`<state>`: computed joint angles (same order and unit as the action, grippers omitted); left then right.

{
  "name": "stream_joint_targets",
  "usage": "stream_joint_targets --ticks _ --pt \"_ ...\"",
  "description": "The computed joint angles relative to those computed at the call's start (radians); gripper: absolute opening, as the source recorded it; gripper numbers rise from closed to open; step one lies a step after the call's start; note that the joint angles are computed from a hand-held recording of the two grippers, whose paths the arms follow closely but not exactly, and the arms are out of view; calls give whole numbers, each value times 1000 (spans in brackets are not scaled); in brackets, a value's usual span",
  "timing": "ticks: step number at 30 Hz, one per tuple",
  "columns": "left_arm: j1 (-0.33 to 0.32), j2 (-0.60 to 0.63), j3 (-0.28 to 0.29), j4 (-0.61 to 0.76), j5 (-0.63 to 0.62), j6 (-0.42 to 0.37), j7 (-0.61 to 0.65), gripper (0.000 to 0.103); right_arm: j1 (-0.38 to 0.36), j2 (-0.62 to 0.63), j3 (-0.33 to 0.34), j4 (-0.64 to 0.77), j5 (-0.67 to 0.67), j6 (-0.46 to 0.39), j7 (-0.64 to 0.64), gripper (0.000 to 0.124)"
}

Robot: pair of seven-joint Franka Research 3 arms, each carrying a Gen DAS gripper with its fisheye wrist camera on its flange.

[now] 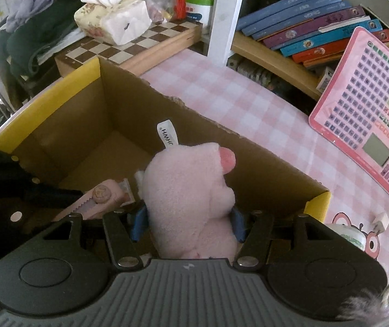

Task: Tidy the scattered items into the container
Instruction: 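Lower the toy watch and plush pig into the box and open both tools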

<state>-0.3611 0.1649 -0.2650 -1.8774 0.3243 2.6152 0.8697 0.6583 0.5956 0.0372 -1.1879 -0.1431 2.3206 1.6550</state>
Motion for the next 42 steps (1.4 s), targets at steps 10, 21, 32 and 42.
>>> stream_joint_targets --ticks 10,21,32,42 --pt "-2 -25 -2 -33 5 26 43 55 -9 -32 14 -49 40 70 -12 63" --pt "-8 -134 -8 -129 119 107 -49 62 6 -149 12 -197 -1 188 89 69" --pt "4 -277 -40 -254 174 177 -122 63 22 -304 35 -386 -81 280 203 69" --pt "23 -434 -89 -380 218 200 -185 70 4 -493 80 -607 -218 374 389 70"
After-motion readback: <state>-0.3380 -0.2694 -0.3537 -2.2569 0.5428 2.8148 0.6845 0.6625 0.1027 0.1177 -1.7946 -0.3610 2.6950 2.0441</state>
